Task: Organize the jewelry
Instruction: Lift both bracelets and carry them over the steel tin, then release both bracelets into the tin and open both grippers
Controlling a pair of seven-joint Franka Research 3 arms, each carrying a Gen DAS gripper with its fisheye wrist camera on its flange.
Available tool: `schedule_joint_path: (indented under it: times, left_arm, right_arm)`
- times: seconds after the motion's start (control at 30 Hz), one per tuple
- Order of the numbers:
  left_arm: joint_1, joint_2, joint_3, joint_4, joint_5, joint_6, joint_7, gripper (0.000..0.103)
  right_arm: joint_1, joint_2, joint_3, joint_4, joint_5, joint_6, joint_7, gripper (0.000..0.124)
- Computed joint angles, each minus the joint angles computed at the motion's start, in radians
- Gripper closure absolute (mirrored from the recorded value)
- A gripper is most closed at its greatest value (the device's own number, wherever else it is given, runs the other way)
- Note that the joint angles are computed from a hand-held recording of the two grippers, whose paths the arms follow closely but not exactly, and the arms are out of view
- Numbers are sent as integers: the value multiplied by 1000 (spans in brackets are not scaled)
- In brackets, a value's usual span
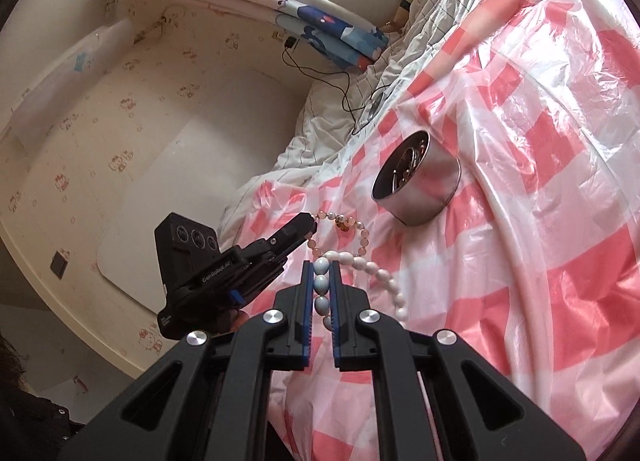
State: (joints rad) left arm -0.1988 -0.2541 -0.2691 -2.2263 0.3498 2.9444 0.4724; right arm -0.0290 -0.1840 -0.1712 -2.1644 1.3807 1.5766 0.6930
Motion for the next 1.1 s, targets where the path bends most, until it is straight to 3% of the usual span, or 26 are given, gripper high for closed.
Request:
schedule_joint_path:
  times: [0.27, 0.57, 0.63, 0.73, 0.77, 0.83, 0.9, 0.97, 1.1]
  left_arm:
    - [56, 87, -16, 80, 99, 62, -64, 96]
    - [38, 223, 17, 201, 166, 112, -98, 96]
    - [28, 252, 31, 233, 185, 71, -122, 96]
    - [4, 280, 47, 294, 226, -132, -154, 96]
    - [1, 277, 54, 293, 237, -149, -175, 95]
    - [1, 258, 64, 282, 236, -165, -202, 88]
    - [10, 226, 69, 259, 304, -146, -280, 66]
    - [25, 194, 61, 246, 405, -171, -390, 55]
    - [59, 143, 54, 204, 452, -138, -500, 51]
  right_arm:
    - [1, 74, 14, 79, 70, -6, 9, 116]
    - [-5, 156, 51, 177, 133, 2, 32, 116]
    - [-6, 171, 60, 198, 139, 11, 35, 116]
    - [-9, 198, 74, 233, 145, 21, 42, 116]
    - [-8, 209, 80, 249, 146, 26, 47, 116]
    - [-8, 227, 92, 275, 147, 33, 52, 116]
    - [-3, 243, 106, 303, 142, 44, 56, 116]
    - [4, 253, 120, 322, 133, 60, 63, 115]
    - [22, 297, 151, 374, 143, 68, 95, 115]
